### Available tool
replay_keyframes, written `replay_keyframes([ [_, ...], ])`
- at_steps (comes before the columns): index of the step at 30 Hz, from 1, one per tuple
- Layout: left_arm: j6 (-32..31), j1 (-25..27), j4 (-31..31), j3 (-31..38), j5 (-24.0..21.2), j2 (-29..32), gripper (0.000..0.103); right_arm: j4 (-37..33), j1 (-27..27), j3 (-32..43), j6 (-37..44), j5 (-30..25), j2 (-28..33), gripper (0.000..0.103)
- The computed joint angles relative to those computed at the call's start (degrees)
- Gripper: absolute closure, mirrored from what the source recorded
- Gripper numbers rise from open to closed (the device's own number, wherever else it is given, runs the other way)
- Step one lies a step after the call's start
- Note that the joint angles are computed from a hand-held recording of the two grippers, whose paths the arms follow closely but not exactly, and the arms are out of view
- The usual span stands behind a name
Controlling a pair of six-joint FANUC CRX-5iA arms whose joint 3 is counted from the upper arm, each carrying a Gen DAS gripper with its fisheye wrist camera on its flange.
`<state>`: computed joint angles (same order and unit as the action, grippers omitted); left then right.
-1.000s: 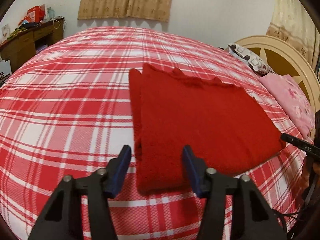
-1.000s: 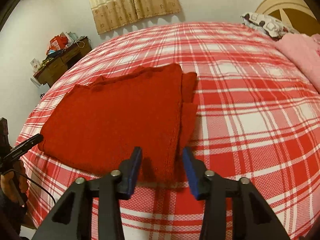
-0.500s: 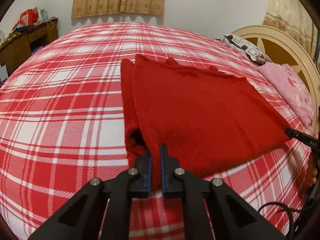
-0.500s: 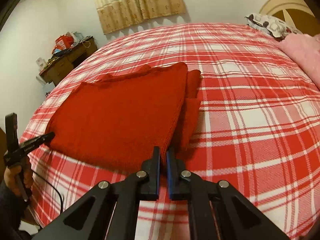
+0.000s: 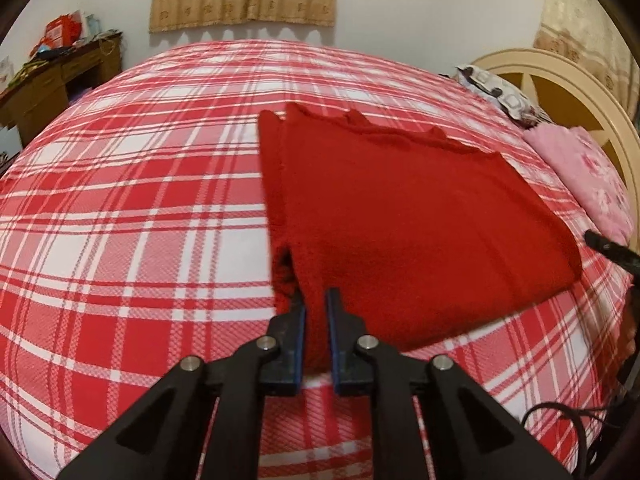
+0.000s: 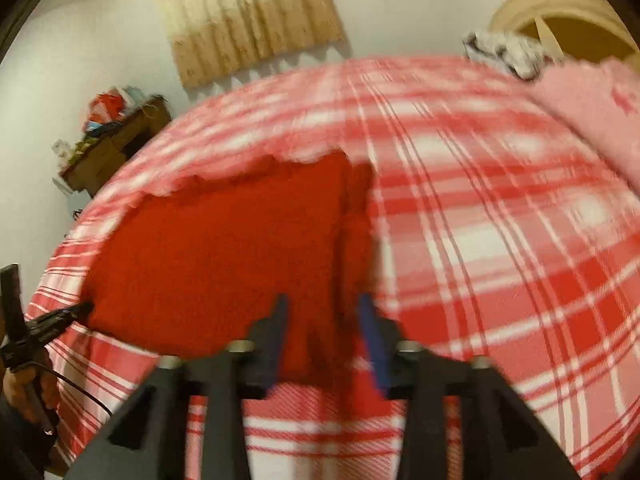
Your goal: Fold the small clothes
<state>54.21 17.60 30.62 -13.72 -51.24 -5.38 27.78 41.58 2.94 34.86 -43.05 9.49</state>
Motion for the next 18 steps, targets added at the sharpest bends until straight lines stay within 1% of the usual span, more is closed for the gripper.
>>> replay_keyframes([
  [2,0.9,0.05,-0.66,0.06,0.2,-0.09,0.088,-1.68,0.45,2.73,3.46,0.24,1.83,0.057],
  [4,1.83,-0.4,-2.63,0.25,0.74,-0.51,0.085,-4.74,0.45,5.35,7.75,0.6,3.86,0.057],
  [5,1.92,-0.57,-3.39,0.22,0.92,-0.77,0.083,-6.97,0.29,7.21,9.9,-0.26,5.27,0.057],
  [6,2.58,-0.88,-4.64,0.43,1.08,-0.96,0.077,-8.9,0.14,9.09,11.1,-1.83,6.76,0.057],
  [7,3.14,-1.07,-5.6,0.59,1.29,-1.06,0.074,-10.48,-0.15,10.28,11.84,-2.97,7.73,0.057],
  [8,3.53,-1.17,-6.32,0.64,1.51,-1.17,0.066,-12.32,-0.46,11.11,12.14,-4.07,8.53,0.057],
  [9,3.58,-1.06,-6.26,0.69,1.37,-1.07,0.063,-13.25,-0.61,10.93,12.21,-4.06,8.62,0.057],
  [10,3.67,-0.87,-6.13,0.64,1.25,-0.98,0.058,-12.84,-0.52,9.2,11.93,-2.63,7.91,0.057],
  [11,3.72,-0.73,-6.03,0.6,1.22,-0.77,0.056,-11.94,-0.33,7.73,11.86,-1.51,7.23,0.056],
  [13,3.05,-0.62,-5.64,0.38,1.26,-0.53,0.054,-12.2,-0.14,6.64,12.89,-1.41,6.47,0.056],
  [14,2.77,-0.5,-5.31,-0.02,1.73,-0.63,0.051,-12.51,-0.12,6.22,13.12,-1.38,6.14,0.056],
  [15,2.75,-0.43,-5.26,-0.17,2.0,-0.71,0.048,-12.35,0.05,6.1,13.27,-1.85,6.01,0.056],
  [17,2.61,-0.3,-5.17,-0.43,2.36,-0.81,0.044,-11.03,0.75,7.81,13.35,-5.3,6.78,0.056],
  [18,2.69,-0.14,-5.04,-0.64,2.51,-0.91,0.041,-9.74,1.28,9.23,12.06,-7.37,7.52,0.056],
])
